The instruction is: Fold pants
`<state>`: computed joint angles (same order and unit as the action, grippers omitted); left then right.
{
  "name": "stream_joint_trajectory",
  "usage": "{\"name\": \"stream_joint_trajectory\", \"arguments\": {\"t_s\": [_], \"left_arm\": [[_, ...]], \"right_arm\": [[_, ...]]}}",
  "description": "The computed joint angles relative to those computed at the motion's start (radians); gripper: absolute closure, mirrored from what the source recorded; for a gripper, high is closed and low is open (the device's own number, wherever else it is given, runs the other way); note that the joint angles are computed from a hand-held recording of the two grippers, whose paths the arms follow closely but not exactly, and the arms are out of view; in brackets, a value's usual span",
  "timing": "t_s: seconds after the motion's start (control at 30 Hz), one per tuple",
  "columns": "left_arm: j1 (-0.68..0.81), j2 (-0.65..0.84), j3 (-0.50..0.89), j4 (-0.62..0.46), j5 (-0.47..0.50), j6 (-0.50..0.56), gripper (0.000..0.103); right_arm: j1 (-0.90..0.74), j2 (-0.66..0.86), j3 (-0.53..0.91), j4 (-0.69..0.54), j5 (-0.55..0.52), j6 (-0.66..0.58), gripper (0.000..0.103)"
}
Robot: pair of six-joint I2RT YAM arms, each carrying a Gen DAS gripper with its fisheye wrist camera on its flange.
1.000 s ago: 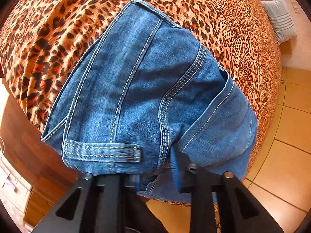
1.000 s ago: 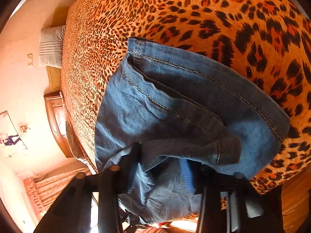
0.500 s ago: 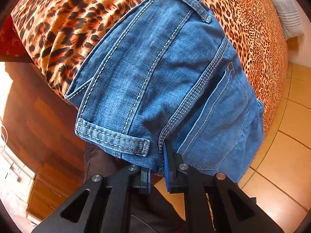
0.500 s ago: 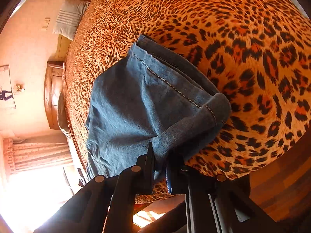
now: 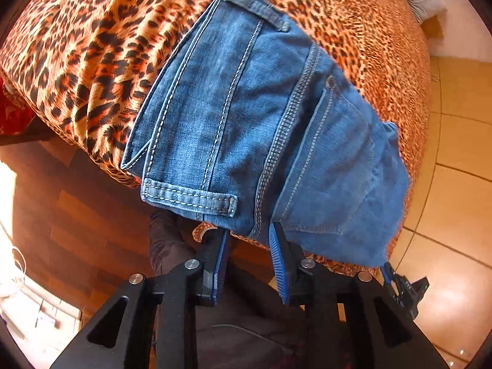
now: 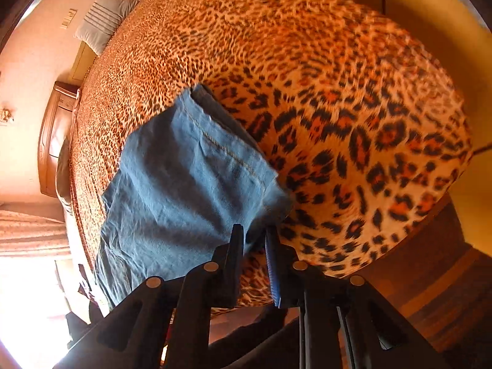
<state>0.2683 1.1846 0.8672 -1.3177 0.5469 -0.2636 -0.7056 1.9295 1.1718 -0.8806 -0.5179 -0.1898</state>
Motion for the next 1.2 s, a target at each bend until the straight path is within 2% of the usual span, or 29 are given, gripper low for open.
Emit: {"name": "stream_joint_trajectory", "arguments": {"t_s": [0.07, 0.13, 0.17, 0.2, 0.3, 0.33, 0.4, 0.47, 0.53, 0.63, 0.67, 0.7, 0.73, 0.77, 0.8, 0.87, 0.93, 1.0, 1.03, 1.1, 1.17, 1.2], "left_arm": [[0.098, 0.007, 0.074, -0.044, -0.007, 0.094, 0.072], [0.173, 0.057, 0.157, -0.007, -0.036, 0.107, 0.058], [0.192, 0.098, 0.189, 0.028, -0.038, 0.098, 0.041], [0.198, 0.146, 0.216, 0.069, -0.039, 0.078, 0.035], [0.165, 0.312, 0.279, 0.151, -0.033, 0.049, 0.035], [0.161, 0.365, 0.294, 0.161, -0.031, 0.056, 0.035], [0.131, 0.451, 0.314, 0.194, -0.032, 0.028, 0.035], [0.124, 0.511, 0.325, 0.185, -0.018, 0.037, 0.035], [0.127, 0.525, 0.309, 0.186, 0.026, 0.06, 0.034], [0.154, 0.55, 0.292, 0.212, 0.072, 0.095, 0.029], [0.159, 0.564, 0.288, 0.222, 0.087, 0.096, 0.03], [0.164, 0.57, 0.281, 0.218, 0.092, 0.106, 0.035], [0.152, 0.579, 0.279, 0.227, 0.079, 0.093, 0.045], [0.142, 0.58, 0.281, 0.22, 0.077, 0.095, 0.073], [0.128, 0.57, 0.292, 0.204, 0.055, 0.095, 0.075], [0.05, 0.514, 0.303, 0.223, -0.092, 0.093, 0.078], [-0.019, 0.525, 0.308, 0.249, -0.215, 0.104, 0.077], [-0.042, 0.582, 0.332, 0.245, -0.244, 0.077, 0.077], [-0.049, 0.586, 0.341, 0.247, -0.259, 0.075, 0.077], [-0.063, 0.583, 0.354, 0.234, -0.283, 0.078, 0.077], [-0.063, 0.566, 0.366, 0.211, -0.26, 0.088, 0.076], [-0.045, 0.541, 0.368, 0.188, -0.233, 0.09, 0.072]], "right_arm": [[0.013, -0.032, 0.056, 0.002, 0.02, -0.02, 0.076], [0.075, -0.012, 0.142, -0.031, -0.015, -0.046, 0.071], [0.137, 0.005, 0.187, -0.038, -0.041, -0.035, 0.068], [0.203, 0.034, 0.239, -0.056, -0.072, -0.038, 0.062], [0.429, 0.133, 0.399, -0.065, -0.147, -0.011, 0.05], [0.499, 0.177, 0.461, -0.06, -0.16, 0.003, 0.049], [0.629, 0.312, 0.647, -0.117, -0.176, 0.008, 0.04], [0.742, 0.431, 0.824, -0.173, -0.107, 0.002, 0.039], [0.831, 0.541, 0.999, -0.264, -0.012, -0.055, 0.039], [0.914, 0.61, 1.094, -0.307, 0.116, -0.175, 0.039], [0.931, 0.62, 1.1, -0.309, 0.149, -0.211, 0.039], [0.947, 0.626, 1.099, -0.311, 0.178, -0.252, 0.046], [0.96, 0.638, 1.116, -0.325, 0.2, -0.293, 0.061], [0.973, 0.663, 1.159, -0.366, 0.228, -0.319, 0.098], [0.98, 0.652, 1.153, -0.371, 0.243, -0.323, 0.1], [0.968, 0.595, 1.092, -0.318, 0.213, -0.311, 0.1], [0.942, 0.654, 1.174, -0.345, 0.191, -0.21, 0.1], [0.947, 0.688, 1.182, -0.313, 0.259, -0.15, 0.102], [0.945, 0.72, 1.221, -0.334, 0.249, -0.127, 0.102], [0.933, 0.708, 1.19, -0.311, 0.214, -0.073, 0.1], [0.903, 0.668, 1.138, -0.287, 0.157, -0.059, 0.096], [0.879, 0.654, 1.132, -0.292, 0.128, -0.044, 0.094]]}}
